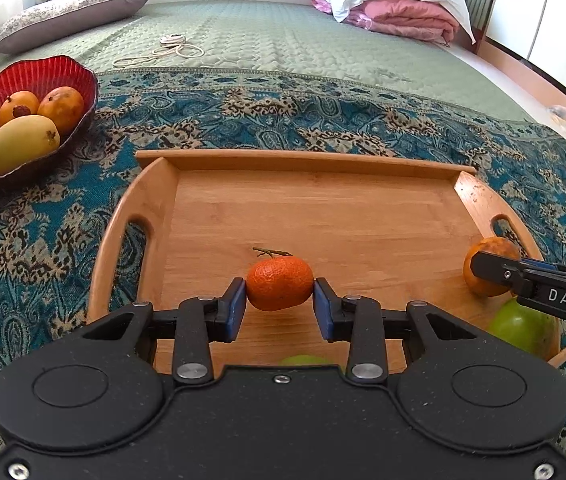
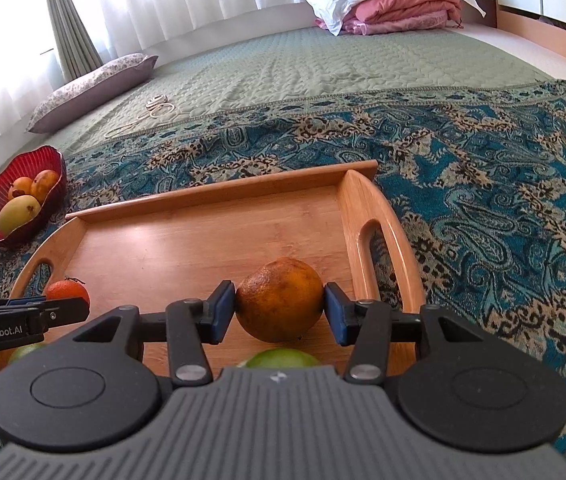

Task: Organize fruits
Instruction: 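Lower the dark orange onto the tray and open the right tool while the left tool holds the tangerine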

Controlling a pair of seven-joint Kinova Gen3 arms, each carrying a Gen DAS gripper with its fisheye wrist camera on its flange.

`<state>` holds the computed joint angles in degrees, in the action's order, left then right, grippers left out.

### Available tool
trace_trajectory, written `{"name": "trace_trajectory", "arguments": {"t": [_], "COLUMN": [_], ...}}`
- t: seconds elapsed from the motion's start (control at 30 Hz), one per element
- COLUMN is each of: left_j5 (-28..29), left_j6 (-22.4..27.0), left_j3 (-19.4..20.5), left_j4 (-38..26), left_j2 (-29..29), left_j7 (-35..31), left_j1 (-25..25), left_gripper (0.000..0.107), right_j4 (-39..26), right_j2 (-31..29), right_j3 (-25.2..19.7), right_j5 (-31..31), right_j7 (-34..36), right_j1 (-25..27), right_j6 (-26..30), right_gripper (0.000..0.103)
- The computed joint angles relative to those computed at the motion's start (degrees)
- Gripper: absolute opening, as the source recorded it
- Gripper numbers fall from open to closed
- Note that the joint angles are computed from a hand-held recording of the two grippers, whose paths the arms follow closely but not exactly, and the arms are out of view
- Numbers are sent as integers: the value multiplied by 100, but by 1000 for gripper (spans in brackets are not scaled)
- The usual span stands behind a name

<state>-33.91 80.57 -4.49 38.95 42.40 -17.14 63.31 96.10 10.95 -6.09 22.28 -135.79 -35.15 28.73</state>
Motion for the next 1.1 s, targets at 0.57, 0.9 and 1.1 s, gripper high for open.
{"name": "trace_trajectory", "arguments": {"t": [0.57,0.9,1.1], "left_j5": [19,-177,-654], "left_j6": [-49,40,79], "left_j3": [16,-76,-239], "left_j4": [56,22,197], "left_j2": [38,71,-12], "left_j7": [-22,-133,-28], "left_j1": [-21,123,473], "left_gripper": [34,51,78], "right_j4": [13,134,451], "right_j2": [0,-110,-376], "right_j3": [-8,-30,-64], "right_j5": [-65,-146,-20], "right_j7": [85,203,136], "right_j1": [36,85,111], "right_j6": [-41,-214,-556], "right_gripper": [53,74,82]}}
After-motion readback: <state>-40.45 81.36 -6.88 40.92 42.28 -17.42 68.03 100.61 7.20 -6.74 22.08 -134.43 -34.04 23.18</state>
